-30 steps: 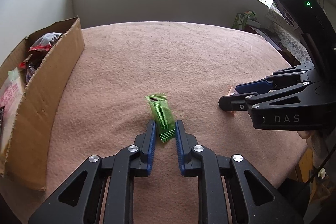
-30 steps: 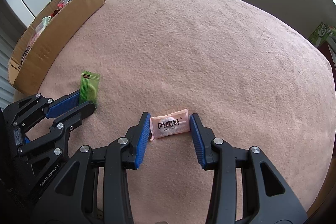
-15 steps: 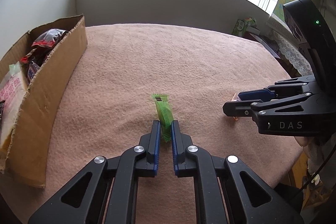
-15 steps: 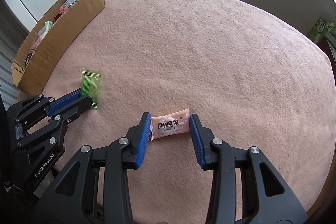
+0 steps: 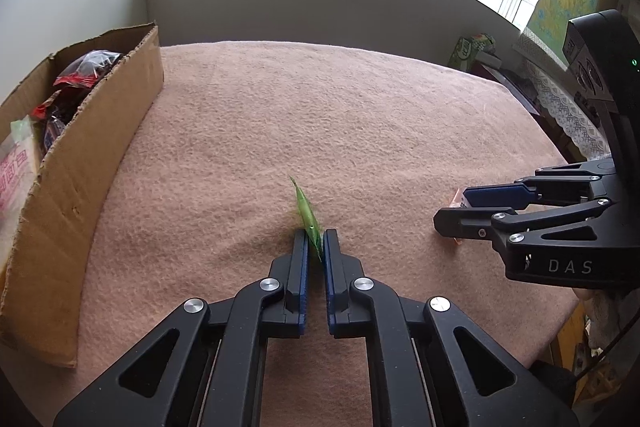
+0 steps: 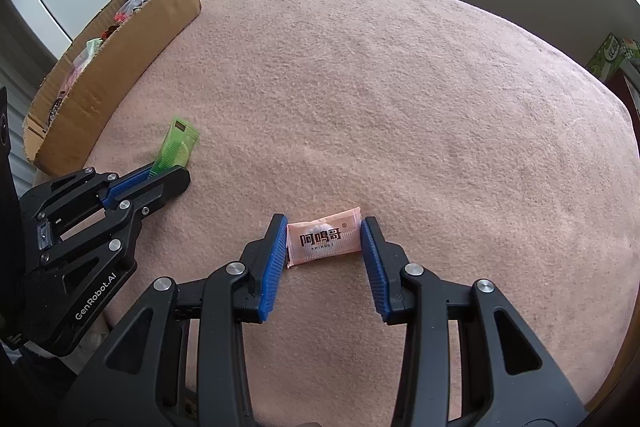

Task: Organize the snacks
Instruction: 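Close the left tool on the green wrapped candy and lift it, then carry the green candy and pink candy into the box and release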

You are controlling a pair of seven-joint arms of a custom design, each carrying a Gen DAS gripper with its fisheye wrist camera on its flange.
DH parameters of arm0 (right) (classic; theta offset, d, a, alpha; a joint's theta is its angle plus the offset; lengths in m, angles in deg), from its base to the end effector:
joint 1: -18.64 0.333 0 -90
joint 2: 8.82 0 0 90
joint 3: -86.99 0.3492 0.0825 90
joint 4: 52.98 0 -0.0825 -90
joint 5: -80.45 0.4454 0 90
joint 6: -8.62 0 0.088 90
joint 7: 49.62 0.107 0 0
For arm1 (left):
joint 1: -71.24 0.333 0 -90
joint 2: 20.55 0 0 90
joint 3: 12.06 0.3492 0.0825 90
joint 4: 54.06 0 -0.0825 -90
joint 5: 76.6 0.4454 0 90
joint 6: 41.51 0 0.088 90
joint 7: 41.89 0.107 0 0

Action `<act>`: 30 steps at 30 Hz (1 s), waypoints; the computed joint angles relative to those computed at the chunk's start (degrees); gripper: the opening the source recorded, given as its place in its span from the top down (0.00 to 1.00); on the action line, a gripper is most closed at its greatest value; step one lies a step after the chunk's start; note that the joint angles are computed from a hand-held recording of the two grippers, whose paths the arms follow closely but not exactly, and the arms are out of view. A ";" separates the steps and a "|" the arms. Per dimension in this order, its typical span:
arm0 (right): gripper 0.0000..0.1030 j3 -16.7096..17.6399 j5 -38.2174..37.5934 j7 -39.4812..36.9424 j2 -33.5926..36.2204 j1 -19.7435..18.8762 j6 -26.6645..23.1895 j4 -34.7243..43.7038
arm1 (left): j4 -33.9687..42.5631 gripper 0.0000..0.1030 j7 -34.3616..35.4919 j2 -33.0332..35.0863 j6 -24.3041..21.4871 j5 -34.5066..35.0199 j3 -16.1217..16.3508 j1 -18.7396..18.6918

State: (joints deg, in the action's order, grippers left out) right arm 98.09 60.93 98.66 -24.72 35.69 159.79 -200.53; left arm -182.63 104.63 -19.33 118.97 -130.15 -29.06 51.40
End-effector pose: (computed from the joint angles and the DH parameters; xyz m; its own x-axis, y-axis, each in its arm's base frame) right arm 0.4279 0.2375 0.3816 -0.2327 -0.9694 -0.0783 -0.8839 0.2444 -0.3986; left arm 0.5056 -0.3308 0.3972 -0.7585 -0.6302 0.1662 -0.5708 0.5192 -0.6361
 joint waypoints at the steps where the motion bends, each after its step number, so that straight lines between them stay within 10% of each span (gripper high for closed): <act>1: 0.62 -0.08 0.04 -0.08 0.09 -0.01 0.15 0.02 | 0.09 0.94 0.30 0.16 0.53 -0.51 -0.10 -0.07; 30: 0.62 3.42 -7.17 4.35 0.03 -0.18 -1.53 7.63 | -0.48 0.96 16.34 -7.22 -3.61 -23.76 5.04 0.74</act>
State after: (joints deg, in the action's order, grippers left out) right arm 101.50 53.75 103.01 -24.69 35.51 158.26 -192.90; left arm -183.11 120.96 -26.55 115.36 -153.91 -24.02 52.14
